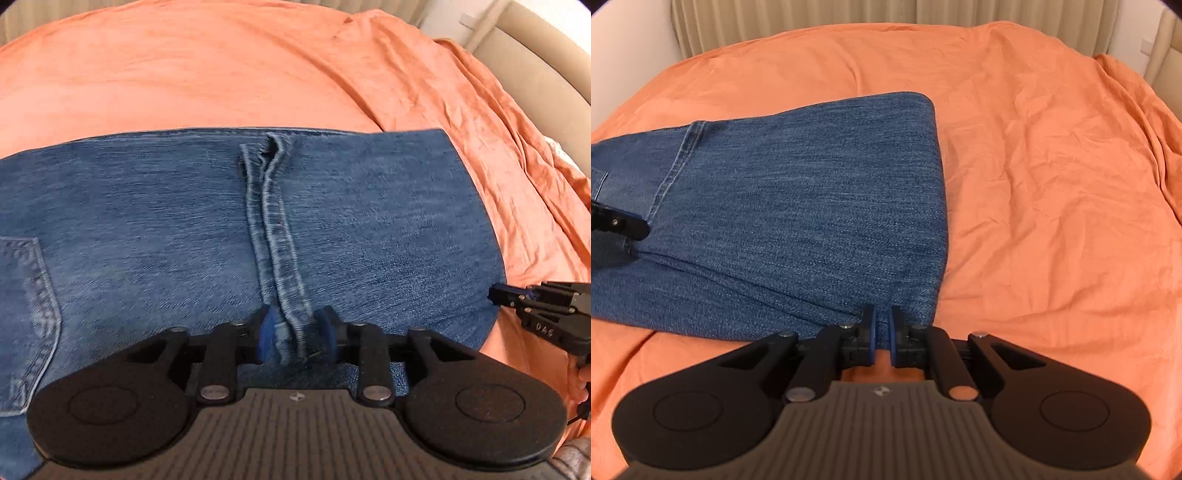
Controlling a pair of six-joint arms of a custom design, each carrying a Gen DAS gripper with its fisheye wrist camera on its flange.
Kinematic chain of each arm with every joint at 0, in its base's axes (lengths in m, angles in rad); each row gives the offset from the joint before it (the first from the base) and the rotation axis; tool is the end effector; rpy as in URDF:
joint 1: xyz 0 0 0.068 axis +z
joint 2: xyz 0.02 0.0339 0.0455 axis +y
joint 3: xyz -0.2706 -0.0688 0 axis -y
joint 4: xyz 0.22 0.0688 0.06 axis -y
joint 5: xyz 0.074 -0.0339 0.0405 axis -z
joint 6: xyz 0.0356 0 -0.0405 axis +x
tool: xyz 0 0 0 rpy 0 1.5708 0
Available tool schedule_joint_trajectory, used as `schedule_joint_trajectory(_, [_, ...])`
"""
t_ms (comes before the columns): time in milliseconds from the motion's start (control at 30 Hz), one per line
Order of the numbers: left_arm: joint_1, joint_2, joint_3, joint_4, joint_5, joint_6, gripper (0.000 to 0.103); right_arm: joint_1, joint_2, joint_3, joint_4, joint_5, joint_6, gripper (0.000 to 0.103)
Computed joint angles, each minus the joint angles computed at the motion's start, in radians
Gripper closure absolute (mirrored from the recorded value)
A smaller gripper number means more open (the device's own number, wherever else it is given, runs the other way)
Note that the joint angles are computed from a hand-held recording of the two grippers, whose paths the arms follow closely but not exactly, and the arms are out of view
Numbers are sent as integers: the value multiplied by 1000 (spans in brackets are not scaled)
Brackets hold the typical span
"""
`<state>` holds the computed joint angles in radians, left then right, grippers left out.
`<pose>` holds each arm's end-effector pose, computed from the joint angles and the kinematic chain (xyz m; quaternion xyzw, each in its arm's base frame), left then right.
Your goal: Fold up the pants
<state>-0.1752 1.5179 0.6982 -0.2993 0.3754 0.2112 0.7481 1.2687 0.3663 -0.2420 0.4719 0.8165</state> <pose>0.2404 -0.0558 0.1675 0.2249 0.9316 -0.1779 0.2233 0.1332 0.1015 0.1401 0.0819 0.9480 -0.0170 0.3070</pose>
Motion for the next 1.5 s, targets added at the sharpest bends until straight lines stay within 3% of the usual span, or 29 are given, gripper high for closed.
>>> schedule_joint_trajectory(167, [140, -140, 36, -195, 74, 118, 61, 25, 32, 140, -176, 26, -42, 100])
schedule_joint_trajectory(333, [451, -167, 162, -443, 223, 318, 59, 92, -51, 188, -215, 45, -41, 99])
schedule_joint_trajectory(400, [587, -142, 223, -515, 269, 397, 59, 128, -23, 232, -206, 58, -64, 91])
schedule_joint_trajectory(500, [784, -103, 293, -539, 337, 475, 59, 165, 51, 312, -172, 63, -129, 78])
schedule_joint_trajectory(633, [992, 16, 403, -560, 427, 488, 59, 182, 169, 406, -101, 36, -206, 77])
schedule_joint_trajectory(800, [1115, 168, 496, -522, 440, 470, 59, 178, 321, 557, -76, 2, -286, 77])
schedule_joint_trajectory(1100, [1196, 477, 570, -428, 507, 273, 51, 127, 543, 827, -146, -67, -514, 70])
schedule_joint_trajectory(1167, [1194, 537, 582, -392, 533, 197, 48, 107, 590, 878, -161, -81, -557, 70])
schedule_joint_trajectory(1233, [1191, 596, 604, -366, 574, 137, 37, 84, 624, 908, -161, -104, -592, 69])
schedule_joint_trajectory(1333, [1174, 625, 594, -296, 608, 97, 32, 51, 656, 928, -153, -141, -644, 67])
schedule_joint_trajectory(1500, [1126, 632, 560, -139, 597, 8, 34, -8, 682, 951, -138, -199, -761, 67])
